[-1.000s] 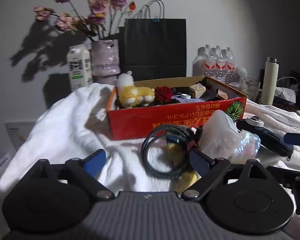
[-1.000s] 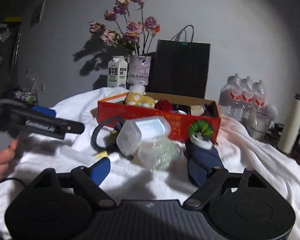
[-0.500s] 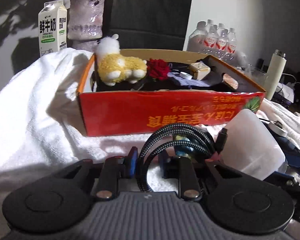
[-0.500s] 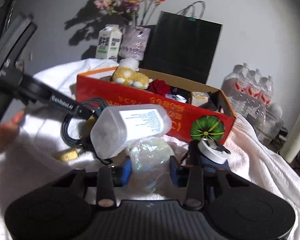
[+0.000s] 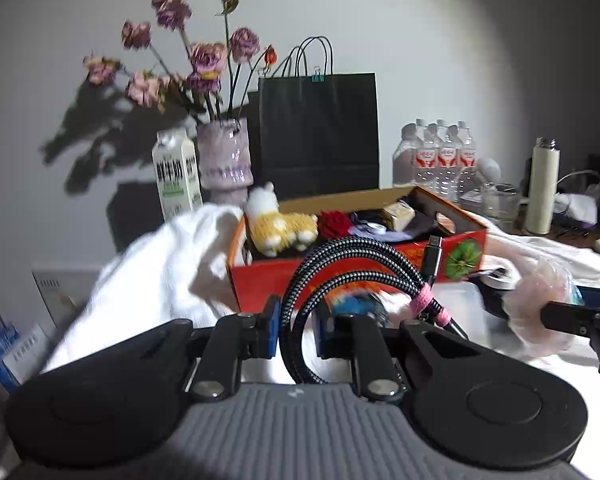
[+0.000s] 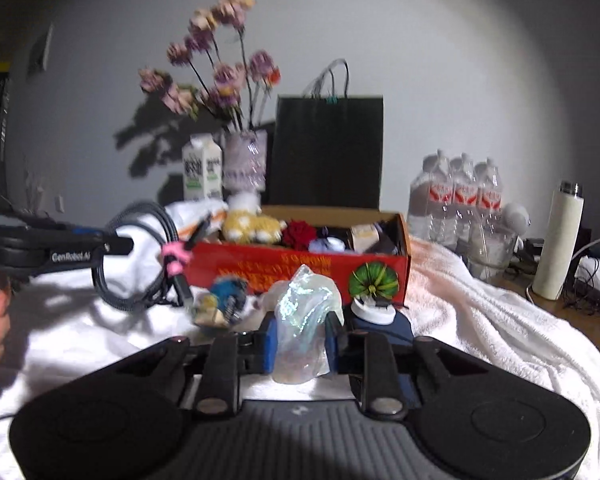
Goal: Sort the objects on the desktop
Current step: 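Grasp the braided cable with pink tie with the left tool while the right tool grasps the clear plastic bag, then carry the braided cable and clear bag into the box and open both tools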
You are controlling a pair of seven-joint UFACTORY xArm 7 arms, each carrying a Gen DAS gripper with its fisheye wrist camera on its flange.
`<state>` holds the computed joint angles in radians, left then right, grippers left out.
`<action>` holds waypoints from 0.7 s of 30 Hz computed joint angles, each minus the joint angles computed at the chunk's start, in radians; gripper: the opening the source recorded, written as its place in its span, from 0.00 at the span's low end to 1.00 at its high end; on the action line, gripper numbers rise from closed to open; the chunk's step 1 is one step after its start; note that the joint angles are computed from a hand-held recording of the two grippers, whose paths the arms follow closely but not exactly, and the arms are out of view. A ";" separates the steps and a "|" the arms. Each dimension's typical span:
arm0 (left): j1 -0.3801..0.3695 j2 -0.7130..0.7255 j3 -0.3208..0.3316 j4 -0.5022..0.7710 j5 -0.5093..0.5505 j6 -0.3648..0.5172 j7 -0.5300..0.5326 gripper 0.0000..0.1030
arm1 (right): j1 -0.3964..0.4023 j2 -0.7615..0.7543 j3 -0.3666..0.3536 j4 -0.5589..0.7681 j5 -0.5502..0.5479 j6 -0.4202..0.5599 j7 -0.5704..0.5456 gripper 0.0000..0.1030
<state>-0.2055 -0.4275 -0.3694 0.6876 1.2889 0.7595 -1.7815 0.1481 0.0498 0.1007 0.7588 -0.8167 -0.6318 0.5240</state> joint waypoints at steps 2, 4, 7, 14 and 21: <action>-0.018 -0.034 0.009 -0.026 -0.050 -0.024 -0.004 0.16 | -0.021 -0.022 -0.012 -0.009 -0.096 -0.042 0.094 0.22; -0.027 -0.057 -0.012 -0.043 -0.111 -0.005 -0.006 0.16 | -0.020 -0.051 -0.018 -0.045 -0.102 -0.057 0.084 0.22; -0.046 -0.099 -0.052 -0.078 -0.193 0.021 -0.013 0.17 | -0.012 -0.093 -0.030 -0.108 -0.069 -0.066 0.036 0.22; -0.037 -0.192 -0.088 -0.126 -0.308 -0.035 0.027 0.17 | -0.018 -0.152 -0.074 -0.172 -0.125 -0.110 0.091 0.22; 0.071 -0.161 0.007 -0.057 -0.316 -0.217 0.239 0.17 | -0.065 -0.054 -0.113 0.018 -0.401 -0.205 0.443 0.22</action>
<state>-0.1345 -0.5883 -0.3627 0.6303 0.9731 0.5420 -1.5425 0.0835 -0.0041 -0.0119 0.7763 -1.2175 -0.8372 0.9671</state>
